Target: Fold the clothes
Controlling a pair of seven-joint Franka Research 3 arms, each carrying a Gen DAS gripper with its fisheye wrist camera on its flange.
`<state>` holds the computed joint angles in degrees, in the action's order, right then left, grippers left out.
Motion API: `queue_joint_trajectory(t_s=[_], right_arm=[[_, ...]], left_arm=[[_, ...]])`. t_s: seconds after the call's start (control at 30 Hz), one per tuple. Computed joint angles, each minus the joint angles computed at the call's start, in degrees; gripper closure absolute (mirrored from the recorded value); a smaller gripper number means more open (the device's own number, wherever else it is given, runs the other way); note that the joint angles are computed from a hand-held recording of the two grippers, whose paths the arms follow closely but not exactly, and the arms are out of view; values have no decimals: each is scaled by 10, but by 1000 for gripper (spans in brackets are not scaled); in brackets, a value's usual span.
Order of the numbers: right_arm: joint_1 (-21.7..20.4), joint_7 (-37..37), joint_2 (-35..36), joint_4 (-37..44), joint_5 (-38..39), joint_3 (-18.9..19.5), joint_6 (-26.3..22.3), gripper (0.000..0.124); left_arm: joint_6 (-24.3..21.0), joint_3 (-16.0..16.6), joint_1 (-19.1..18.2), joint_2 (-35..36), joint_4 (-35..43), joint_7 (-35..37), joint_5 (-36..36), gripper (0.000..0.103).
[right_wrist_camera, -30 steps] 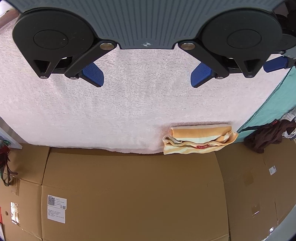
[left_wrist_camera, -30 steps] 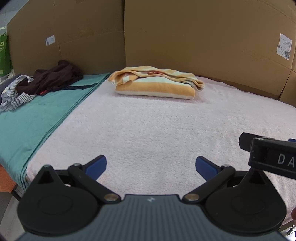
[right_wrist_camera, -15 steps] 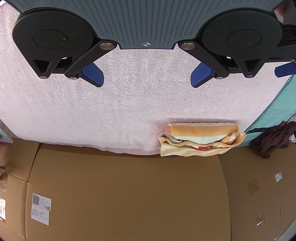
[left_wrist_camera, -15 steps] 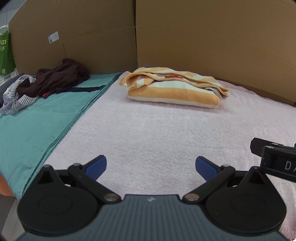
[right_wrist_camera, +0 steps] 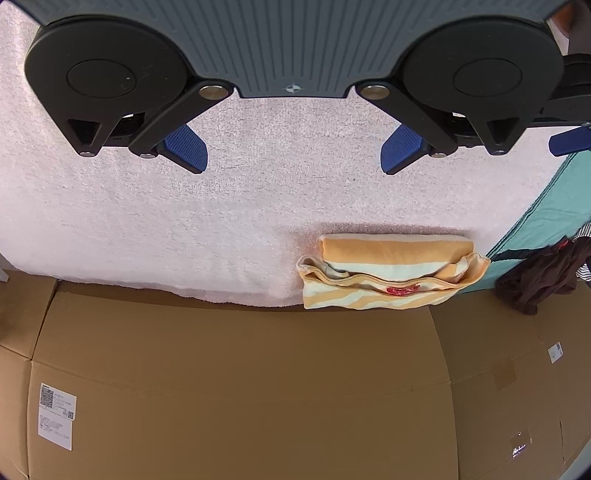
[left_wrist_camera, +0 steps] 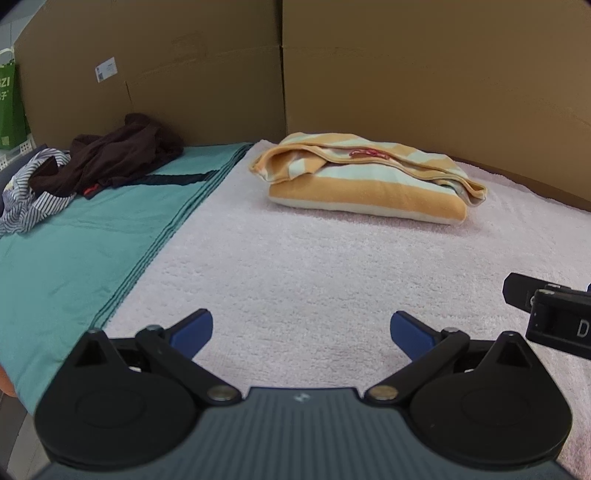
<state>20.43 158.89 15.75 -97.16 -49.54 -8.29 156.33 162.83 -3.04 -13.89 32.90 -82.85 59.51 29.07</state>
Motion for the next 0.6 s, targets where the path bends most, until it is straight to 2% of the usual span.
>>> queue_joint_trajectory(t_s=[0.23,0.43,0.6], right_arm=[[-3,-22,23,18,27,-4,21,22],[7,-22,40,30,41,-24,46,22],[14,-40,57,45,64,-35,54,22]], left_arm=[[-21,5,-3,19,31,-5,-2,1],[-32,7,-5,35,57,1,1,1],[-42,-3,3,54,86,27,-11,1]])
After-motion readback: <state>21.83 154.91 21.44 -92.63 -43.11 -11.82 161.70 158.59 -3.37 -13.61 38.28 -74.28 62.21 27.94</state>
